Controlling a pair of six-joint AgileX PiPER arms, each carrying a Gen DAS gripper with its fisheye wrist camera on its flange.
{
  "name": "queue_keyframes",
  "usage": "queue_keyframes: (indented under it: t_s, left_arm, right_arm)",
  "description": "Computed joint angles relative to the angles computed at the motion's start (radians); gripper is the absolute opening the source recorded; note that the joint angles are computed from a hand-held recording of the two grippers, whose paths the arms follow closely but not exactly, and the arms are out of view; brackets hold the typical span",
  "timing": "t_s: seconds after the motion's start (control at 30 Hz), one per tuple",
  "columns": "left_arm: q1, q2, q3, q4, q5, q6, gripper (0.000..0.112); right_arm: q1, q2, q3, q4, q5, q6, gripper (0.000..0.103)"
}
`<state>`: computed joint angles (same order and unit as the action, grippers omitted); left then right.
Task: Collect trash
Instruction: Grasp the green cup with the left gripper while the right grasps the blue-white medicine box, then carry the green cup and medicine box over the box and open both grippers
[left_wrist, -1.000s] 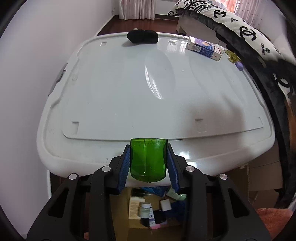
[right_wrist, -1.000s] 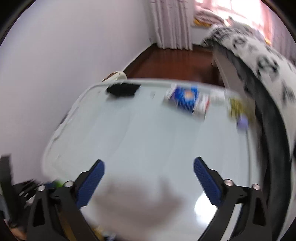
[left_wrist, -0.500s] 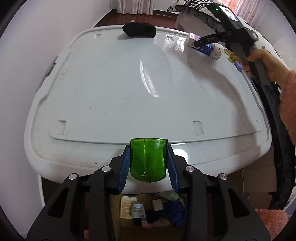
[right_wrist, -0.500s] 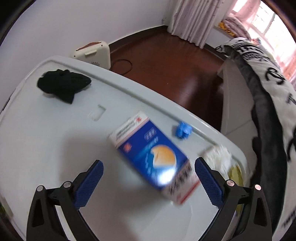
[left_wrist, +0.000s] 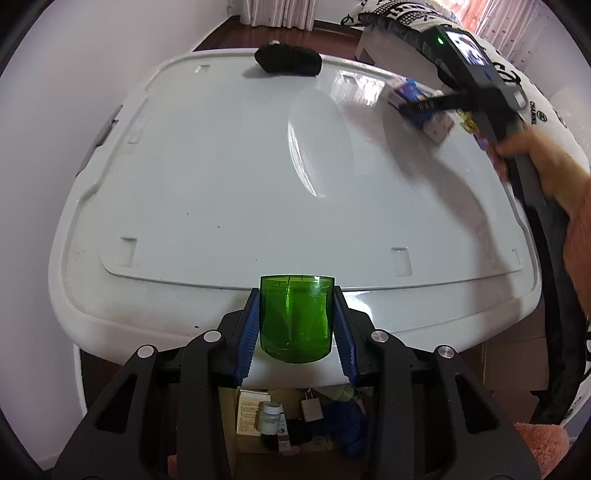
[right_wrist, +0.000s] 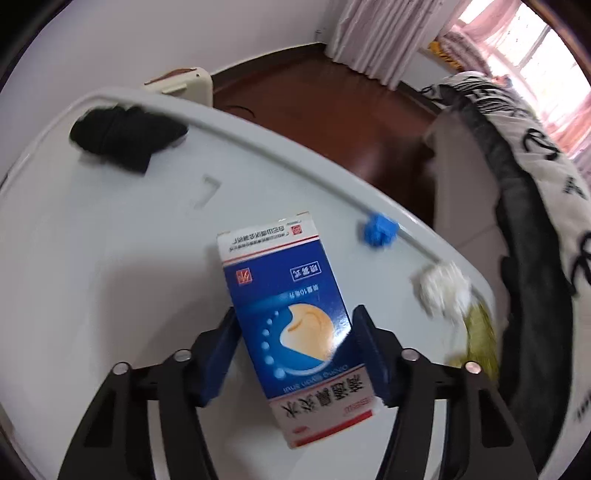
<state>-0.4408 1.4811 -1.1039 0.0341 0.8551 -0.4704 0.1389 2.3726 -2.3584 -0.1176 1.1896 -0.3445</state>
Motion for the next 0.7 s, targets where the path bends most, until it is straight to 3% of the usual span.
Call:
queue_keyframes:
  t_s: [0.13,0.27,0.4,0.53,0.63,0.7]
  left_arm:
    - [-0.023,-0.022,0.006,0.068,0.020,-0.073,0.037]
    - [-0.083,-0.067,0.004,0.190,0.046,-0.174,0.037]
    - [-0.143,-0.118,0.024,0.255,0.085,-0.233,0.037]
    - [-0.260,-0.162,0.080,0.306,0.143,-0.317,0.037]
    - [-0.330,-0.190,0.173,0.229,0.158,-0.344,0.037]
    - [-0.365,-0.185,0.253,0.150,0.134,-0.350,0.037]
  right_arm:
    - [-0.006,-0.255,0.375,0.052,-0.135,0.099,0.059]
    - [-0.001,-0.523,0.662,0.113,-0.201,0.112,0.059]
    - [0.042,-0.874,0.965,0.145,-0.186,0.174,0.059]
    - [0.118,-1.171,1.239,0.126,-0.133,0.369,0.059]
    - [0.226,-1.357,1.459,0.070,-0.101,0.574,0.059]
    - [0.280,-1.397,1.558,0.047,-0.093,0.675,0.060]
